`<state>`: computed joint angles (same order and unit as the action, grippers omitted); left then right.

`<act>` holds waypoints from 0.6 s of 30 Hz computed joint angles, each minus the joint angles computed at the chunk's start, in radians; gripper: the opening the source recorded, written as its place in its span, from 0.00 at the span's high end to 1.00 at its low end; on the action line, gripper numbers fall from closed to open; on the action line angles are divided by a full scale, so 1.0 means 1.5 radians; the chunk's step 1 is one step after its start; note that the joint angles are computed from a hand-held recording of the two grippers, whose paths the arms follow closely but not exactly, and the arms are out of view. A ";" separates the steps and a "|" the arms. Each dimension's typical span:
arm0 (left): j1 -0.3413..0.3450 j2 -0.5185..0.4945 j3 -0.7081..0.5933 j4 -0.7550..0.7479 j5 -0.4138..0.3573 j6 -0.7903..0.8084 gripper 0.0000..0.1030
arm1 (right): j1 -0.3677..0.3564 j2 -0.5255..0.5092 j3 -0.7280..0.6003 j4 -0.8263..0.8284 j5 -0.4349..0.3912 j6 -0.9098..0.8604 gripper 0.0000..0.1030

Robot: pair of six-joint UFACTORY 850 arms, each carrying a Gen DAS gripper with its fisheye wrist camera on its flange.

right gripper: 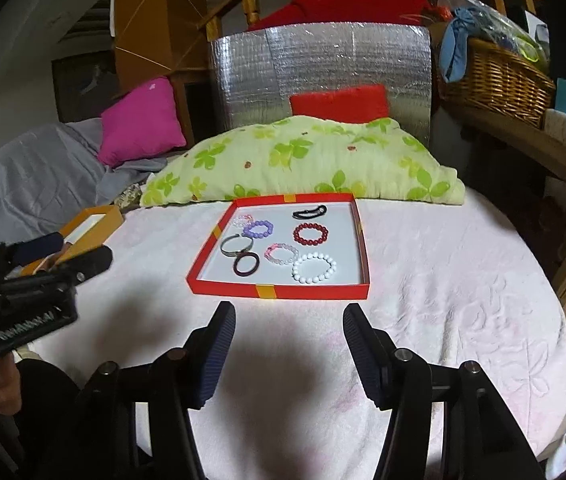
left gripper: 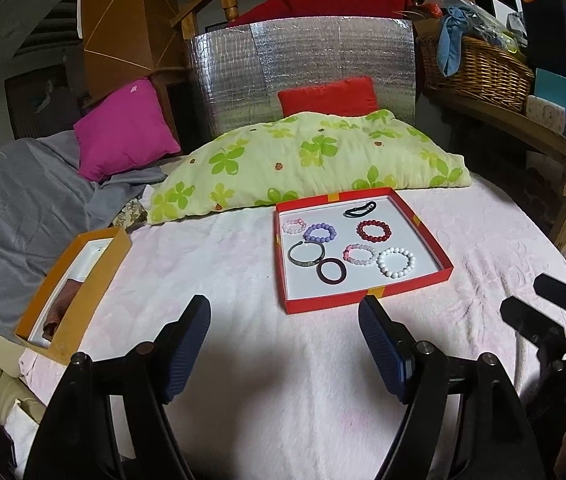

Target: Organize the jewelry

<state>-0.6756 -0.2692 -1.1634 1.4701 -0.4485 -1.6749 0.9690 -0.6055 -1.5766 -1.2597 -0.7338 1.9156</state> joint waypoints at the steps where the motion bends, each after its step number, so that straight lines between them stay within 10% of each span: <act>1: -0.001 0.005 0.005 -0.001 0.000 -0.001 0.25 | 0.003 0.003 0.002 -0.005 -0.002 0.004 0.42; 18: -0.020 0.076 0.062 0.009 -0.050 -0.047 0.23 | 0.020 0.007 -0.032 0.103 -0.068 -0.031 0.42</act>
<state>-0.7059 -0.1553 -1.0700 1.4831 -0.5235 -1.7454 0.9994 -0.5950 -1.6242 -1.1051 -0.8365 1.8686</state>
